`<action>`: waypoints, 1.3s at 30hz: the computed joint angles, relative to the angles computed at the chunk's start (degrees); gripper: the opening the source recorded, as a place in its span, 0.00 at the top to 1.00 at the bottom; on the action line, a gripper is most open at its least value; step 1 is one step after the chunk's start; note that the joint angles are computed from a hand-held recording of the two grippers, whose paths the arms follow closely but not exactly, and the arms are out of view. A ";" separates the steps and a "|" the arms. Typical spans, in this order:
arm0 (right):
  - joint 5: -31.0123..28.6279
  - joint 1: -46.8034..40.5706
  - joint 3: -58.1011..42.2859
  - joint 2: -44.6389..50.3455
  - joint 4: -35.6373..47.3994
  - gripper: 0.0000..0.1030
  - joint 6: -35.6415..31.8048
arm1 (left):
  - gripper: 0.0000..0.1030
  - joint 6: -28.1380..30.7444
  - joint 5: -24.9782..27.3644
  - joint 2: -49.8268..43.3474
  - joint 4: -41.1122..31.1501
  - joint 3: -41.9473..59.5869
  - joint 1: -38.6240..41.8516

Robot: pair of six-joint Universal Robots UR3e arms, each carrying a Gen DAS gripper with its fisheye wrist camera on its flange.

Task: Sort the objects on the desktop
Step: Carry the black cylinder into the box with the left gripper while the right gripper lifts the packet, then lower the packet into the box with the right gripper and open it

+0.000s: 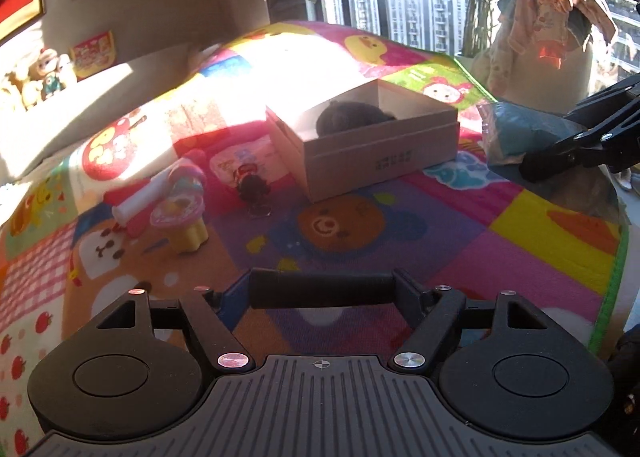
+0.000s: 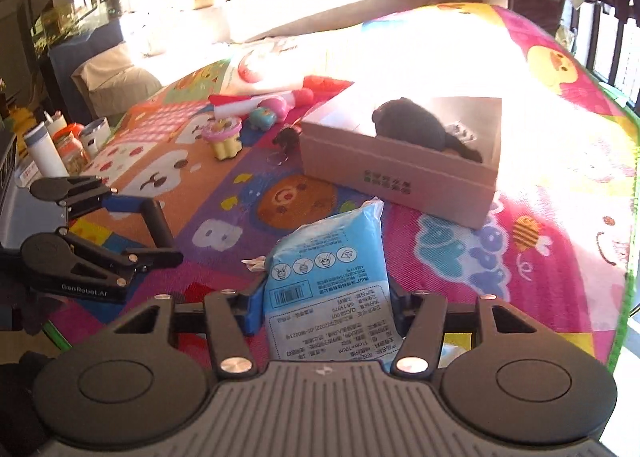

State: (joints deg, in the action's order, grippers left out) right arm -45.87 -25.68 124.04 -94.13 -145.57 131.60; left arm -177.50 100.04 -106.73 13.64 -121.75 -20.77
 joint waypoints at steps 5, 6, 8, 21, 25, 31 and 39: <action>7.94 -7.23 -0.92 -5.92 4.24 0.46 0.92 | 0.23 8.80 2.73 -5.90 0.25 16.01 -1.91; 8.91 -8.20 -1.04 -6.33 3.07 0.46 2.11 | 0.23 10.93 3.45 -7.67 0.38 19.47 -2.02; 9.52 -9.11 -1.30 -6.00 -0.14 0.46 4.93 | 0.23 15.80 2.93 -11.93 -0.61 28.23 -1.44; 3.17 -5.60 -9.58 7.62 -3.95 0.46 13.29 | 0.06 3.73 -14.64 -17.50 -1.46 28.65 8.81; 0.93 -1.77 -13.40 11.46 -3.59 0.45 14.35 | 0.05 3.71 -17.10 -18.79 0.71 23.82 9.15; -1.00 4.03 -19.74 16.72 -5.56 0.46 19.61 | 0.05 0.85 -16.57 -28.75 -3.82 37.10 8.71; -2.43 6.05 -22.83 18.05 -5.51 0.45 21.31 | 0.03 2.73 -26.03 -23.33 0.14 26.91 9.44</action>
State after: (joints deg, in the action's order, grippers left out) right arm -48.30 -19.62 101.20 -76.08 -151.07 152.91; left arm -174.78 74.01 -130.06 13.78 -94.84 -11.33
